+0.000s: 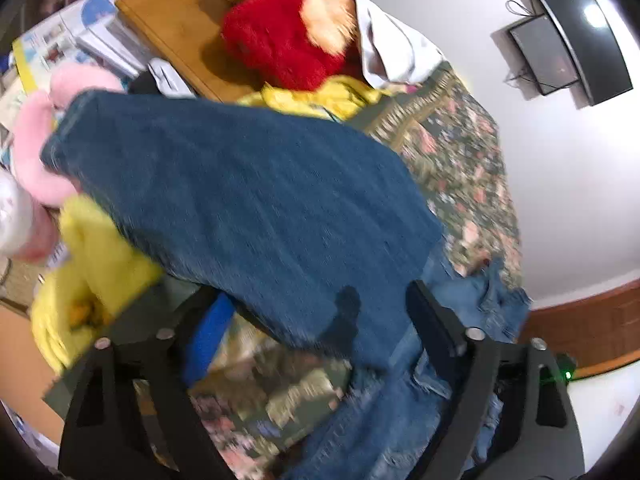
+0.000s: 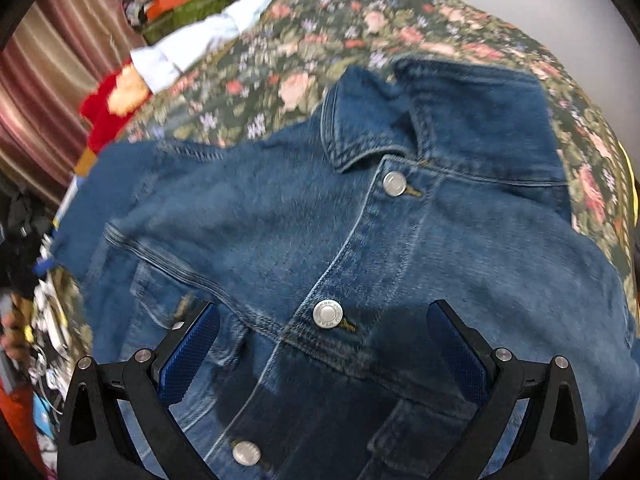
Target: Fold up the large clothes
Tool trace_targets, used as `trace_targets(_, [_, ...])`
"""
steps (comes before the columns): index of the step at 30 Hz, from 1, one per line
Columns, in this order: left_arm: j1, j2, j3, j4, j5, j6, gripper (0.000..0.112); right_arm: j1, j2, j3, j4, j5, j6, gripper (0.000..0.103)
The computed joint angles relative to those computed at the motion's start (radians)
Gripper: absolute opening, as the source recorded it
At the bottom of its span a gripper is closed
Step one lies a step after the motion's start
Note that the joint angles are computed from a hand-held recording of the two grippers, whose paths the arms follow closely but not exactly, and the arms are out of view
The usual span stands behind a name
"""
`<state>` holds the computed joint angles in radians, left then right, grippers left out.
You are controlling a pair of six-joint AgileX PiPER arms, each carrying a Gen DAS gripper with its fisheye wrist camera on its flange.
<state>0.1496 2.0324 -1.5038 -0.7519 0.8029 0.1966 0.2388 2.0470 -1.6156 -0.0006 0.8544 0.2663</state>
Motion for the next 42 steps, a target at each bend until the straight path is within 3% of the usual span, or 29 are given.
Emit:
trace_targets(1, [-0.01, 0.007, -0.021, 0.054, -0.014, -0.04, 0.07, 0.001, 0.014, -0.008, 0.004, 0.009, -0.01, 0.103])
trace_targets(5, [-0.082, 0.022, -0.095, 0.395, -0.096, -0.258, 0.032, 0.024, 0.026, 0.004, -0.038, 0.003, -0.006, 0.103])
trace_targets(8, [-0.131, 0.028, -0.148, 0.572, -0.112, -0.352, 0.02, 0.045, 0.023, 0.01, -0.081, 0.013, -0.017, 0.103])
trace_targets(11, [-0.181, -0.012, -0.159, 0.679, -0.152, -0.396, 0.013, 0.058, 0.006, 0.024, -0.111, 0.024, -0.029, 0.103])
trace_targets(16, [-0.3, -0.11, -0.164, 0.86, -0.215, -0.474, 0.012, 0.047, -0.089, 0.109, -0.104, 0.008, -0.039, 0.103])
trace_targets(20, [-0.389, -0.128, -0.203, 0.847, -0.212, -0.431, 0.011, 0.023, -0.201, 0.186, -0.121, -0.013, -0.024, 0.103])
trace_targets(23, [-0.497, -0.162, -0.122, 1.006, -0.311, -0.509, 0.009, -0.002, -0.285, 0.235, -0.136, -0.015, -0.019, 0.103])
trace_targets(25, [-0.568, -0.169, -0.087, 1.084, -0.333, -0.525, 0.009, -0.016, -0.339, 0.272, -0.145, -0.014, -0.012, 0.103])
trace_targets(28, [-0.641, -0.135, -0.082, 0.98, -0.3, -0.402, 0.009, -0.036, -0.413, 0.331, -0.156, -0.014, -0.003, 0.103])
trace_targets(31, [-0.65, -0.043, -0.159, 0.798, -0.187, -0.286, 0.009, -0.057, -0.468, 0.385, -0.149, -0.016, -0.001, 0.103])
trace_targets(32, [-0.64, 0.007, -0.202, 0.706, -0.116, -0.247, 0.01, -0.065, -0.487, 0.404, -0.142, -0.017, -0.006, 0.103])
trace_targets(34, [-0.609, 0.069, -0.243, 0.578, -0.015, -0.214, 0.015, -0.08, -0.525, 0.444, -0.132, -0.022, -0.018, 0.103])
trace_targets(37, [-0.546, 0.102, -0.219, 0.418, 0.072, -0.192, 0.032, -0.091, -0.568, 0.495, -0.143, -0.032, -0.02, 0.103])
trace_targets(39, [-0.509, 0.069, -0.139, 0.329, 0.05, -0.154, 0.056, -0.1, -0.582, 0.514, -0.141, -0.036, -0.026, 0.103])
trace_targets(42, [-0.425, -0.009, -0.011, 0.174, 0.024, -0.04, 0.061, -0.116, -0.587, 0.533, -0.115, -0.047, -0.036, 0.103])
